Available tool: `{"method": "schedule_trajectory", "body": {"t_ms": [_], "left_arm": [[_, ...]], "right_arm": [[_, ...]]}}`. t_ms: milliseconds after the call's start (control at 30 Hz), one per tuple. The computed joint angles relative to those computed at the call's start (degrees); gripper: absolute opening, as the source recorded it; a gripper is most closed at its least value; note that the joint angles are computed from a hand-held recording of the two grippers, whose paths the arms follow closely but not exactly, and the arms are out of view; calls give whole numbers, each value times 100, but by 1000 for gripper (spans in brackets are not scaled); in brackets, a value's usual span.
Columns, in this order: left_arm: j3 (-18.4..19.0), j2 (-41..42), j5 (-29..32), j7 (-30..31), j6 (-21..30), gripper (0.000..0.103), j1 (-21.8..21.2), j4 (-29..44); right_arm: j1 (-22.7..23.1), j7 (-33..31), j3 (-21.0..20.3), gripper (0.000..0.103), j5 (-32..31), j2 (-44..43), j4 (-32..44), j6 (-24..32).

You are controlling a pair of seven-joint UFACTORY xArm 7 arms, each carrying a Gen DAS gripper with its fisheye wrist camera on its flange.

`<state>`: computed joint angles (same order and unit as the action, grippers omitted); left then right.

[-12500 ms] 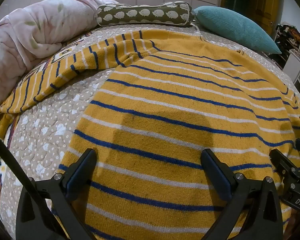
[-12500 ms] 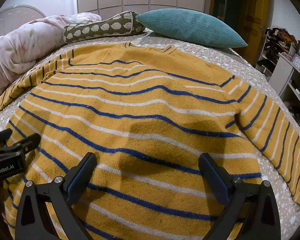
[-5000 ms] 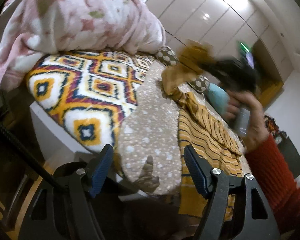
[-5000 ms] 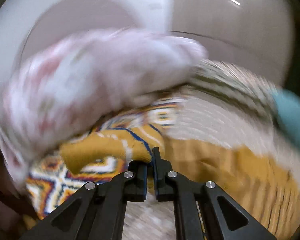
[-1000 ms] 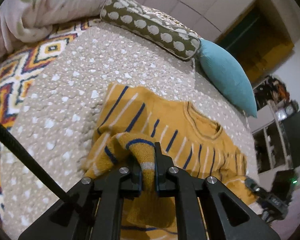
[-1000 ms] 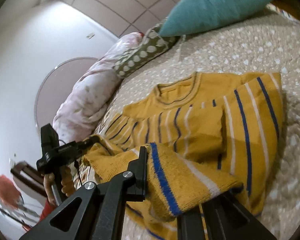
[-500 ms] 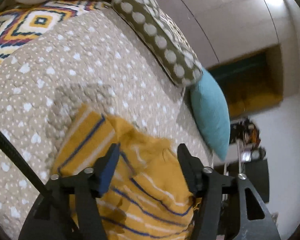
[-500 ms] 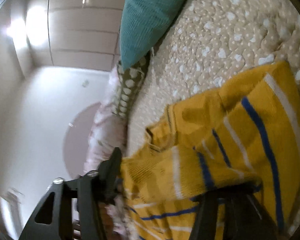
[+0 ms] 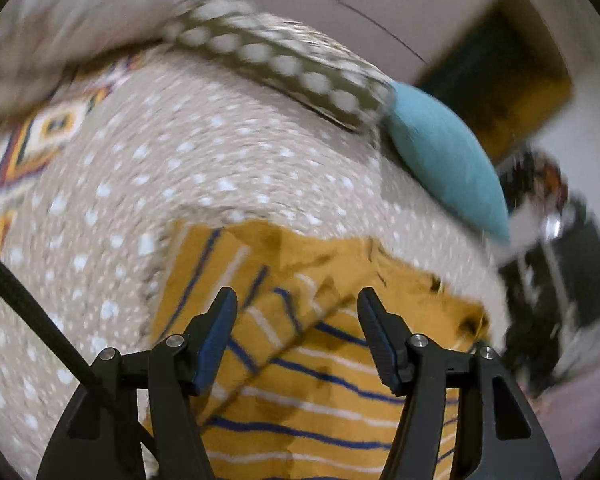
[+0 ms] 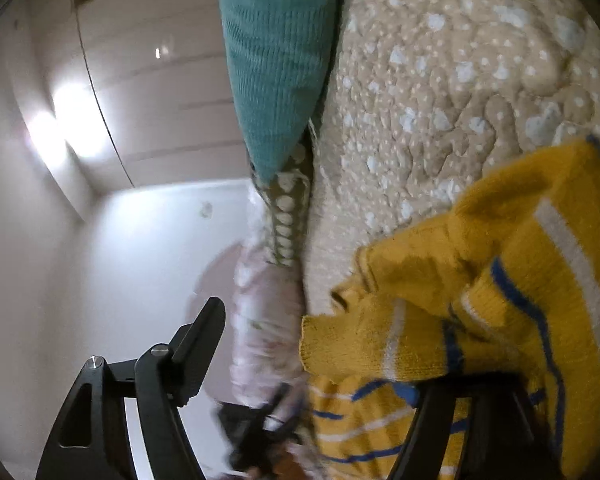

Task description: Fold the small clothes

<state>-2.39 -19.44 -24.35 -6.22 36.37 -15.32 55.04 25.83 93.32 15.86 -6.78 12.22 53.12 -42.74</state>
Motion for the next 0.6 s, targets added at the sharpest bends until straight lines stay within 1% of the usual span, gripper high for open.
{"method": "schedule_trajectory", "body": {"t_ms": [67, 133, 167, 200, 233, 267, 300, 333, 367, 400, 467, 533, 600], "left_arm": [[-179, 103, 372, 119, 17, 65, -21, 108], [-300, 246, 678, 113, 38, 65, -12, 211], [-411, 390, 1074, -43, 135, 63, 54, 340], [-488, 546, 1585, -398, 230, 51, 126, 483], [-764, 690, 2075, -812, 354, 43, 439, 618], [-801, 854, 2326, -1121, 461, 35, 576, 731], [-624, 972, 2337, -1270, 437, 35, 473, 775], [-523, 1041, 2211, -1321, 365, 35, 473, 759], [-486, 1120, 2287, -1477, 311, 35, 507, 752], [-482, 1169, 2429, -1579, 276, 36, 519, 748], [-482, 1205, 2684, -1739, 93, 36, 523, 662], [-469, 1206, 2835, -1849, -55, 38, 522, 580], [-477, 1228, 3032, -1954, -241, 41, 529, 499]], "right_arm": [[-50, -14, 2, 78, -260, -102, 94, 442], [-121, 67, 33, 78, -474, -113, 176, 665], [-173, 128, 52, 78, -610, -122, 202, 757], [-183, 248, 14, 78, -824, -108, 289, 895], [-307, 412, 88, 78, -1098, -76, 396, 1032], [-663, 573, 401, 78, -1392, -61, 465, 1135], [-803, 612, 517, 78, -1446, -40, 457, 999], [-714, 561, 392, 78, -1260, -68, 357, 622], [-384, 375, 72, 78, -834, -123, 163, 167], [-278, 228, -9, 78, -497, -116, 69, -96], [-212, 149, -67, 78, -35, -130, -87, -303], [-197, 245, -98, 78, 171, -142, -193, -226], [-152, 297, -108, 78, 408, -20, -292, -601]]}}
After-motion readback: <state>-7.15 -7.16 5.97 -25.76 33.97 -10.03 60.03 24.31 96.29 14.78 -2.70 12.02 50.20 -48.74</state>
